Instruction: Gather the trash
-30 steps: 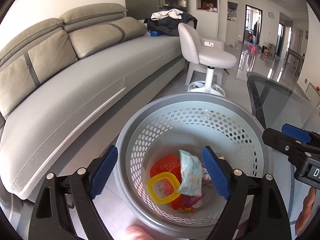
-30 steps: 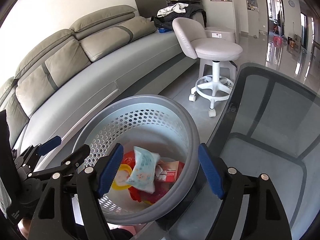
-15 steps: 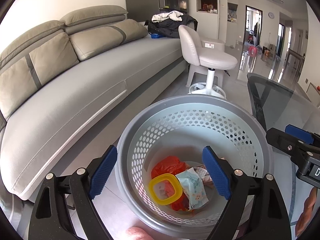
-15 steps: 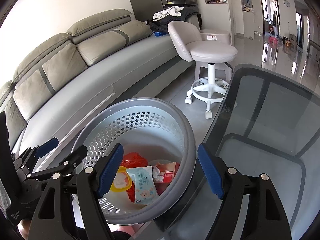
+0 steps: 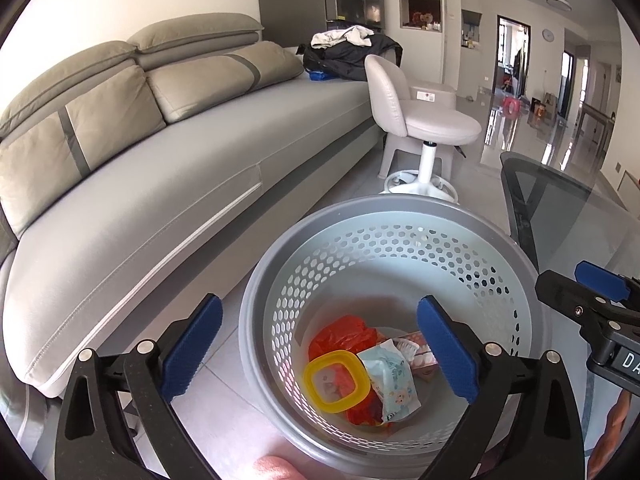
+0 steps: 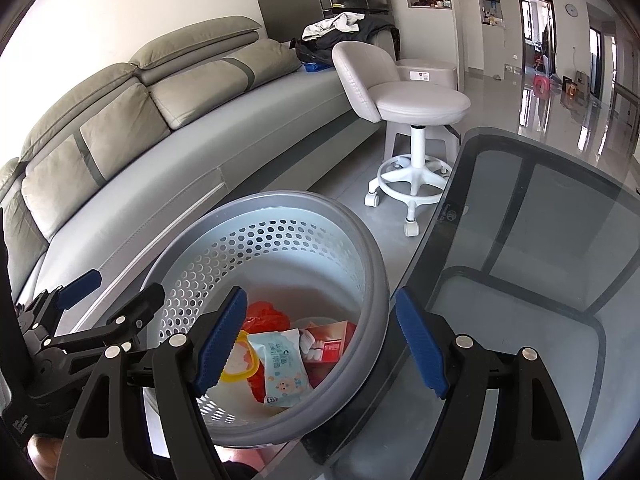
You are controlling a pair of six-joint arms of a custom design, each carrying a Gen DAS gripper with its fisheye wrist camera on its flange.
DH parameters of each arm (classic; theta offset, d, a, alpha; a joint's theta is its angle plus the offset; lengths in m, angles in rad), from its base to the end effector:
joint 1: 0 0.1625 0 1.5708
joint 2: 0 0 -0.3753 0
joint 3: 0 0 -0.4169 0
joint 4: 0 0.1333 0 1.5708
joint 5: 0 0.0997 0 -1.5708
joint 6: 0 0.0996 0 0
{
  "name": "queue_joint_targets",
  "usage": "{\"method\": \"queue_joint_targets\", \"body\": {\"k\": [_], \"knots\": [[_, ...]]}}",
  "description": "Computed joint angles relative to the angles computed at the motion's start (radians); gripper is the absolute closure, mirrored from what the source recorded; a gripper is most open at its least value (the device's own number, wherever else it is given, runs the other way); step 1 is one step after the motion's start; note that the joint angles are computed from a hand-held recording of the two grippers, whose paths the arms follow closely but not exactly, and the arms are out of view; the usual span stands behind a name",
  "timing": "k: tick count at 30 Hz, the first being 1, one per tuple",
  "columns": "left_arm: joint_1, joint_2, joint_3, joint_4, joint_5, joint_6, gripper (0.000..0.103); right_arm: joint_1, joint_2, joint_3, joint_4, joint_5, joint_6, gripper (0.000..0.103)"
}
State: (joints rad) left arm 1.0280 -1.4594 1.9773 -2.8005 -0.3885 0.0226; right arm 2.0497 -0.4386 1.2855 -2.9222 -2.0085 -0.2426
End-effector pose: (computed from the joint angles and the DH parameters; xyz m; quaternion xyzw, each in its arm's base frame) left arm -0.0673 -0.5481 0.3656 0.0306 0.8015 -0.4139 0.4304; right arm 0.4250 -0.6208 -0.0213 0.2830 -0.9035 0.2667 0.1801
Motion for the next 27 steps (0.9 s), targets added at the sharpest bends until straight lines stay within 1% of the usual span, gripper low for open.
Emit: {"method": "queue_joint_targets", "body": {"k": [6,10,17,27], "knots": [[0.0,-0.003,0.001,0.009,0.01,-0.014,0.007,0.004,0.003,0.001,-0.009,-0.017,0.0,0.029],[0.001,-0.003,0.0,0.009,0.012,-0.014,0.007,0.004,-0.001,0.004,-0.011,-0.014,0.002,0.028],[-0.002,0.004,0.002,-0.016,0.019,0.008,0.007,0.005,0.002,0.001,-0.009,-0.023,-0.001,0.028],[-0.005,0.007,0.0,-0.019,0.024,0.014,0.007,0.008,0.007,-0.004,-0.011,-0.037,-0.006,0.027]]}}
